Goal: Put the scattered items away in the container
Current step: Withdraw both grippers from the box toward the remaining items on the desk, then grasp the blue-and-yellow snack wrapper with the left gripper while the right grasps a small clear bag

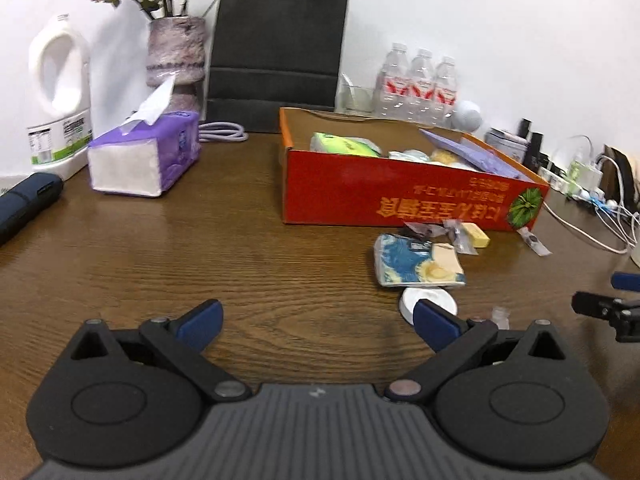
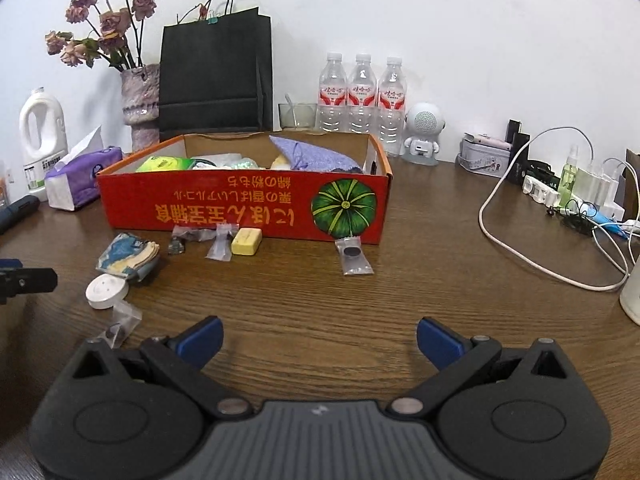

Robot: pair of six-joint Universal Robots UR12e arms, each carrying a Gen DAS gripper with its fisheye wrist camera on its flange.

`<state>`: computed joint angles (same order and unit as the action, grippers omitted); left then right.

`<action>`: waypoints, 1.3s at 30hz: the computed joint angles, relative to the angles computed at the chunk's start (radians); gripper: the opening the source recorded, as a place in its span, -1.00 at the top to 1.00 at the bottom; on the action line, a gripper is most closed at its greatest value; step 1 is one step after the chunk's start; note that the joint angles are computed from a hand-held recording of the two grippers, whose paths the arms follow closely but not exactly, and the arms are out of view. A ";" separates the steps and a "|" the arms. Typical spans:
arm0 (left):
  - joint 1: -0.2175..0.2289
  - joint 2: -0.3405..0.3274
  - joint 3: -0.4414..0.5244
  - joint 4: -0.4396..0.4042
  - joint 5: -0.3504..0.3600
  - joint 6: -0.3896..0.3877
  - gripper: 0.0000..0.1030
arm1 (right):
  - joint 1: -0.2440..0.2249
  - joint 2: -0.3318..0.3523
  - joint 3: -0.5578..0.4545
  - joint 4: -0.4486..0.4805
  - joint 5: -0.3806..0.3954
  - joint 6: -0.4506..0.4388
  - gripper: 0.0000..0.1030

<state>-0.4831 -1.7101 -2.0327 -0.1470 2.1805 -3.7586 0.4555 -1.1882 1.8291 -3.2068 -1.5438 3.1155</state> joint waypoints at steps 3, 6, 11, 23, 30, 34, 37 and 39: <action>0.013 0.010 0.003 -0.061 -0.015 -0.064 -1.00 | 0.001 0.002 -0.003 0.001 -0.007 0.015 -1.00; 0.016 0.014 -0.002 -0.061 -0.022 -0.077 -1.00 | 0.005 0.002 -0.004 0.001 -0.024 0.014 -1.00; 0.015 0.012 0.000 -0.065 -0.026 -0.073 -1.00 | 0.010 0.005 -0.007 0.008 -0.031 -0.005 -1.00; 0.006 0.001 0.017 -0.087 -0.015 -0.077 -1.00 | 0.003 0.005 -0.011 0.022 -0.011 0.027 -1.00; -0.009 -0.016 0.039 -0.090 -0.023 -0.060 -1.00 | 0.002 0.005 -0.009 0.015 -0.003 0.022 -1.00; -0.013 -0.022 0.045 -0.093 -0.029 -0.050 -1.00 | 0.001 0.004 -0.007 0.013 0.000 0.029 -1.00; -0.013 -0.022 0.044 -0.092 -0.029 -0.052 -1.00 | 0.000 0.004 -0.008 0.015 0.002 0.030 -1.00; -0.013 -0.021 0.044 -0.092 -0.028 -0.053 -1.00 | 0.000 0.004 -0.007 0.015 0.002 0.030 -1.00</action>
<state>-0.4962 -1.7313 -1.9886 -0.2393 2.1527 -3.8117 0.4554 -1.1844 1.8216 -3.1915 -1.5422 3.1458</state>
